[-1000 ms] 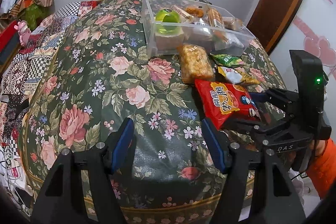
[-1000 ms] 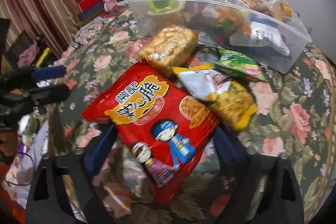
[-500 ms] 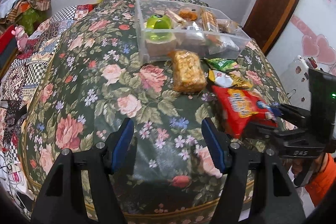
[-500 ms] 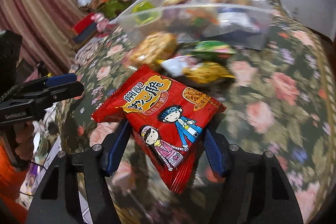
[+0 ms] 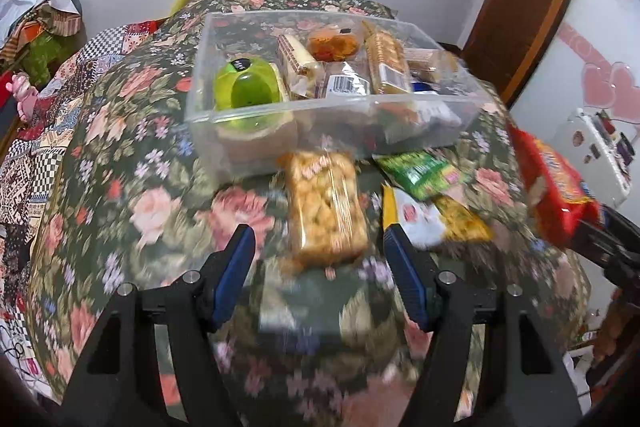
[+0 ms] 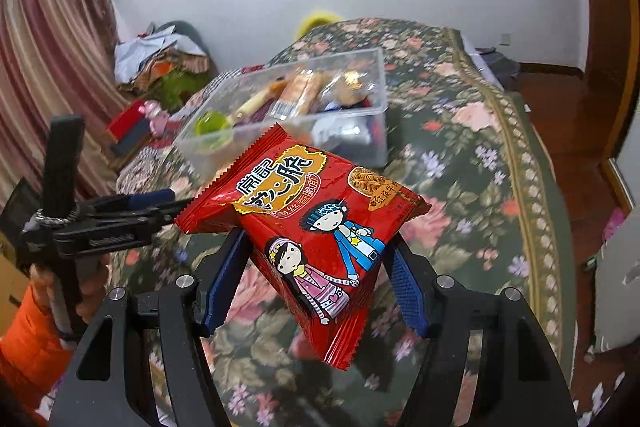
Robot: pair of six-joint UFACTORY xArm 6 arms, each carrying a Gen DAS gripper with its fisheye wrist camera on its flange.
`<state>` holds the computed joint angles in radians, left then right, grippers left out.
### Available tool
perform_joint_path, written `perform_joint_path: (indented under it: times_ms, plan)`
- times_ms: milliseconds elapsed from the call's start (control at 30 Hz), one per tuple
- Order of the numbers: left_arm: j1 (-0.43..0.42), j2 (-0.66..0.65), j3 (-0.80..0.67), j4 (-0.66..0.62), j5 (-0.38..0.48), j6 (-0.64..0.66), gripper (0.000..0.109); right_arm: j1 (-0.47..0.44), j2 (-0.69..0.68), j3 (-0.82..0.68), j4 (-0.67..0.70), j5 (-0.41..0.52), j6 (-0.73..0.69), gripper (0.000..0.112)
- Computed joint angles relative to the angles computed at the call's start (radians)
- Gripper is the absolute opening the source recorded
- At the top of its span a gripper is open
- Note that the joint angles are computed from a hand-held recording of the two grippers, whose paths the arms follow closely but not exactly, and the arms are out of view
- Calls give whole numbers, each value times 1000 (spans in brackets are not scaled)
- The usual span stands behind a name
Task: Organize snacks
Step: 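Grasp the red snack bag with the right tool while the left tool grasps the peanut bag, then place the red bag and peanut bag into the clear box, open both tools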
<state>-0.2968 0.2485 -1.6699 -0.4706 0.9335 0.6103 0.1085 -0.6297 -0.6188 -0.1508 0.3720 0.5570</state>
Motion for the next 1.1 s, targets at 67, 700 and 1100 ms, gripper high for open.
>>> perform_joint_path:
  times_ms: [67,700,1100]
  plan:
    - [-13,40,-39,17,2,-23,66,-11,11,-1,-3,-16,6,65]
    - [-16,45,-35,-9,-52,6,44,-42,97,-59,66,-118,-64,65]
    - [19,54,-203,-97,-36,36,44,-42,197,-186,36,-180,-71,65]
